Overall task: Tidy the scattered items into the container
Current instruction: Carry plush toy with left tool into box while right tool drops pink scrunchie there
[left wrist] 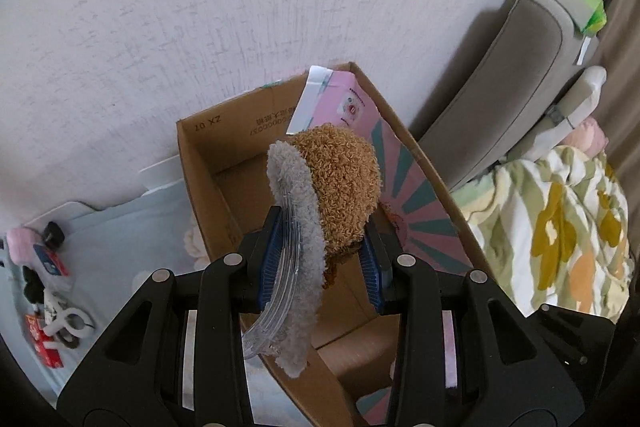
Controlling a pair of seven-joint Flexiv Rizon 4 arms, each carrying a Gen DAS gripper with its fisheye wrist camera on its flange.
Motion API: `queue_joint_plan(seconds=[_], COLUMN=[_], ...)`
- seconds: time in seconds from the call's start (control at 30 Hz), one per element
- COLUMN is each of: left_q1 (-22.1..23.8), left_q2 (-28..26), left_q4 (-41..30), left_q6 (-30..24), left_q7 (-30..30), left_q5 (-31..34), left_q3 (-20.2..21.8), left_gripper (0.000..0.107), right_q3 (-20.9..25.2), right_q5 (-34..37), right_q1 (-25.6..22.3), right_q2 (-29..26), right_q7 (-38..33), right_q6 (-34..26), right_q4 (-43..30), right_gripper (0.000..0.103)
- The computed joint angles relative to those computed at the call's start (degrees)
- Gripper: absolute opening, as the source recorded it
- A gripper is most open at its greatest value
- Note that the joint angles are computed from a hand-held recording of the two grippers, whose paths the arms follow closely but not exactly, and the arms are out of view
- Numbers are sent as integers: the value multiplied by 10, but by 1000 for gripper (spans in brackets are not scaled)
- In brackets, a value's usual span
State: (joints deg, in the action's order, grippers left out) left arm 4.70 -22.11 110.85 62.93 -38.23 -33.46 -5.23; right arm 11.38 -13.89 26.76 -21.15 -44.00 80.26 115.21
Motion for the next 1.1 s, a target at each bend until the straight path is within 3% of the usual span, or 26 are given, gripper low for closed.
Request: queue_joint_plan(seconds=[0.07, 0.13, 0.17, 0.2, 0.23, 0.3, 0.33, 0.47, 0.6, 0.83, 1.1], left_q1=[1, 25, 28, 20, 9, -5, -9, -15, -1, 9, 9], left_q2=[-1, 8, 12, 15, 18, 23, 25, 27, 38, 55, 84], left_q4=[1, 9, 10, 11, 15, 21, 20, 6, 5, 18, 35], left_q6=[0, -25, -39, -30, -3, 50, 61, 79, 74, 88, 84], left_q7=[6, 62, 84, 90, 93, 107, 108, 80, 83, 112, 153], left_q5=[-7, -67, -89, -96, -100, -117, -115, -86, -102, -146, -190], left_q3=[-6, -37, -42, -38, -33, -34, -31, -15, -18, -21, -3], left_gripper=[34, 44, 64, 92, 101, 103, 103, 103, 103, 103, 103], right_q3=[13, 34, 51, 61, 65, 57, 54, 46, -6, -130, -203], right_q5=[9, 24, 36, 47, 55, 61, 66, 81, 50, -62, -187], right_q1=[-13, -32, -43, -51, -54, -47, -45, -42, -6, 83, 136], right_q2=[-7, -22, -23, -39, -41, -41, -40, -36, -19, 11, 27], right_q7=[-19, -56, -78, -99, -109, -114, -115, -111, -78, 20, 118], right_q6=[-6, -3, -4, -2, -6, -7, -1, -5, 52, 94, 104], right_q4=[-11, -28, -37, -53, -59, -62, -62, -65, -38, 4, 28], right_gripper=[42, 44, 45, 49, 58, 78, 80, 80, 80, 80, 80])
